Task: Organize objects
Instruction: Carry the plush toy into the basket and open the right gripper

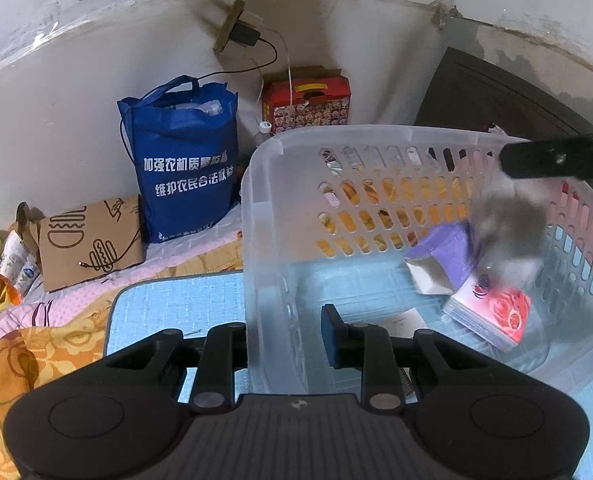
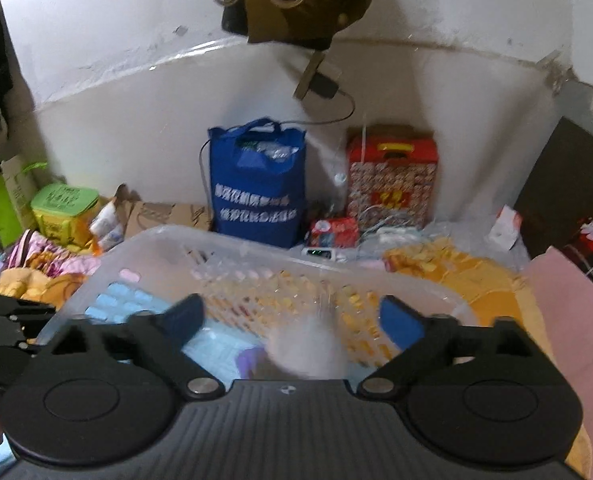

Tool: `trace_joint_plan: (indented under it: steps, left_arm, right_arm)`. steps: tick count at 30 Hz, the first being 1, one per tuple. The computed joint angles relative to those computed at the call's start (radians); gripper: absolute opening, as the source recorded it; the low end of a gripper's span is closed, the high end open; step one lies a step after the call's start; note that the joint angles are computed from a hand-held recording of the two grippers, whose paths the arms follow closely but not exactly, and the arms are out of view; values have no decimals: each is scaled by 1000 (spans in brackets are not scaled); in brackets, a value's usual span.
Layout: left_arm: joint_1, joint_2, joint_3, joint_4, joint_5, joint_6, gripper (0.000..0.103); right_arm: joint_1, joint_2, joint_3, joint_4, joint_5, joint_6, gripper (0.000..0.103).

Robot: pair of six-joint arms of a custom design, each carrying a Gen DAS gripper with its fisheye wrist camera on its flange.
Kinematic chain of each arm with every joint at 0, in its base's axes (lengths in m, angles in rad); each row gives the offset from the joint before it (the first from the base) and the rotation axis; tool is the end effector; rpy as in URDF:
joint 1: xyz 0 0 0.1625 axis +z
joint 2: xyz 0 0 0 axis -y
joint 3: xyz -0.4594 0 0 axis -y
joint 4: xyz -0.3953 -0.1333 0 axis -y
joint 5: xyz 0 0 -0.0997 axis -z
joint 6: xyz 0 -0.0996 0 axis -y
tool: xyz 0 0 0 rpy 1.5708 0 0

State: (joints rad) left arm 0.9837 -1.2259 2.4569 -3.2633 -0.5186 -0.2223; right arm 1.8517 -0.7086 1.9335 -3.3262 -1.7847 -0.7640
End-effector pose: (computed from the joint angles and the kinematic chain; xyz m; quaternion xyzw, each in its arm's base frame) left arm -0.0377 -0.4534 0.2223 0.0398 0.8487 -0.3743 0.3715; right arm 0.2791 -0.5628 0.0561 0.4546 -0.8455 0.2284 0.1624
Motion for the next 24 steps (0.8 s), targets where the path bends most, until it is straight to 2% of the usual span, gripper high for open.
trace_joint_plan:
  steps: [5, 9, 13, 15, 19, 24]
  left_arm:
    - [2, -1, 0, 0, -3, -6, 31]
    - [5, -3, 0, -6, -12, 6, 31]
    - [8, -4, 2, -19, -24, 18, 31]
    - [10, -5, 4, -28, -33, 19, 31]
    - [12, 2, 4, -50, -32, 25, 31]
    - [15, 0, 8, -68, -46, 49, 31]
  right_arm:
    - [-6, -1, 7, -33, 4, 3, 99]
    - [-19, -22, 35, -63, 42, 28, 99]
    - [-45, -80, 122, -167, 134, 39, 100]
    - [-71, -114, 200, -284, 214, 55, 103]
    - [-141, -186, 366, -449, 366, 28, 103]
    - [-230, -205, 524, -578, 438, -48, 103]
